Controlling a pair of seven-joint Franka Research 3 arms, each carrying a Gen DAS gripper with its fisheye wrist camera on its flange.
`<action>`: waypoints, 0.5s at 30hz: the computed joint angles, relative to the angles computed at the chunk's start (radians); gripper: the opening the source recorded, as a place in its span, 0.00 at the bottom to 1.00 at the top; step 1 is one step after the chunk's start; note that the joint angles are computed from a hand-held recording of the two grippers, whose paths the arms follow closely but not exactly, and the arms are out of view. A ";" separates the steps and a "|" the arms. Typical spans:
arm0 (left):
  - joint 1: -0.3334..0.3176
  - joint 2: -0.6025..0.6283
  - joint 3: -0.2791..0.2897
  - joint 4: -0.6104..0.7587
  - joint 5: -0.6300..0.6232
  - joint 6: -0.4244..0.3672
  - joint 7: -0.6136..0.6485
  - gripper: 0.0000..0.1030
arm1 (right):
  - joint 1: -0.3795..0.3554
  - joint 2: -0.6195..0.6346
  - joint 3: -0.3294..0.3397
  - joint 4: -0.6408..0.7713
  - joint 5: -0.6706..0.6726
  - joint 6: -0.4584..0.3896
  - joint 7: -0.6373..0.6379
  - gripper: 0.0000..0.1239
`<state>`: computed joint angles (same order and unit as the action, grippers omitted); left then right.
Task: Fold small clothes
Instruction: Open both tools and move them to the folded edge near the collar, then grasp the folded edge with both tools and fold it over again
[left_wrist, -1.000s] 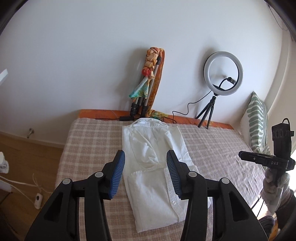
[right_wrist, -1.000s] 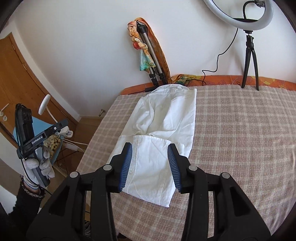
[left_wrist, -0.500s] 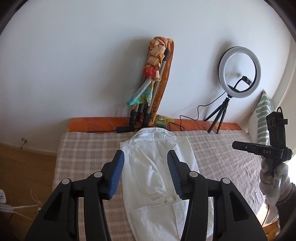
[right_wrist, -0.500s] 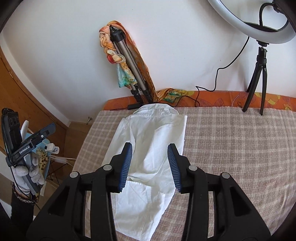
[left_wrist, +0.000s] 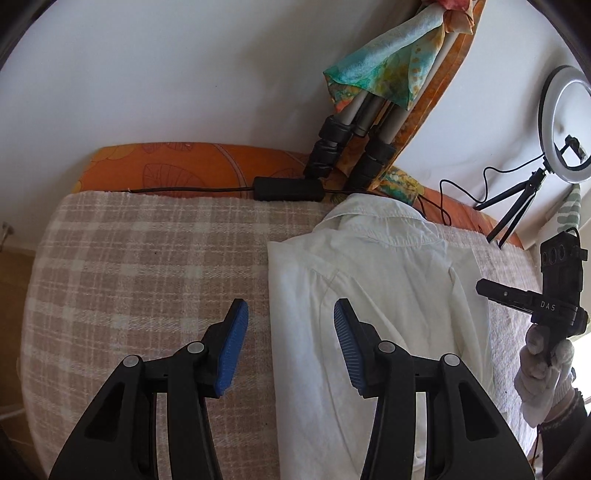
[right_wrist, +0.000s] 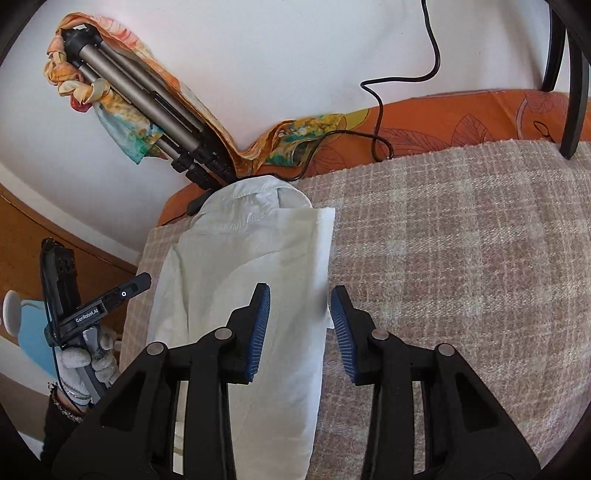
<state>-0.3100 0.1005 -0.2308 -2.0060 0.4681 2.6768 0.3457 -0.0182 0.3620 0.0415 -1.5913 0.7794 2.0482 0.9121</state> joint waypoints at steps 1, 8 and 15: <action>-0.002 0.012 0.004 0.012 0.019 -0.013 -0.003 0.46 | 0.020 0.005 -0.008 -0.002 -0.042 0.045 0.007 0.05; -0.014 0.059 0.023 0.029 0.086 0.028 -0.030 0.46 | 0.046 0.002 -0.005 -0.002 -0.133 0.127 -0.006 0.01; -0.022 0.097 0.046 0.058 0.150 0.076 -0.062 0.42 | 0.009 0.026 0.015 0.038 -0.057 0.033 -0.029 0.34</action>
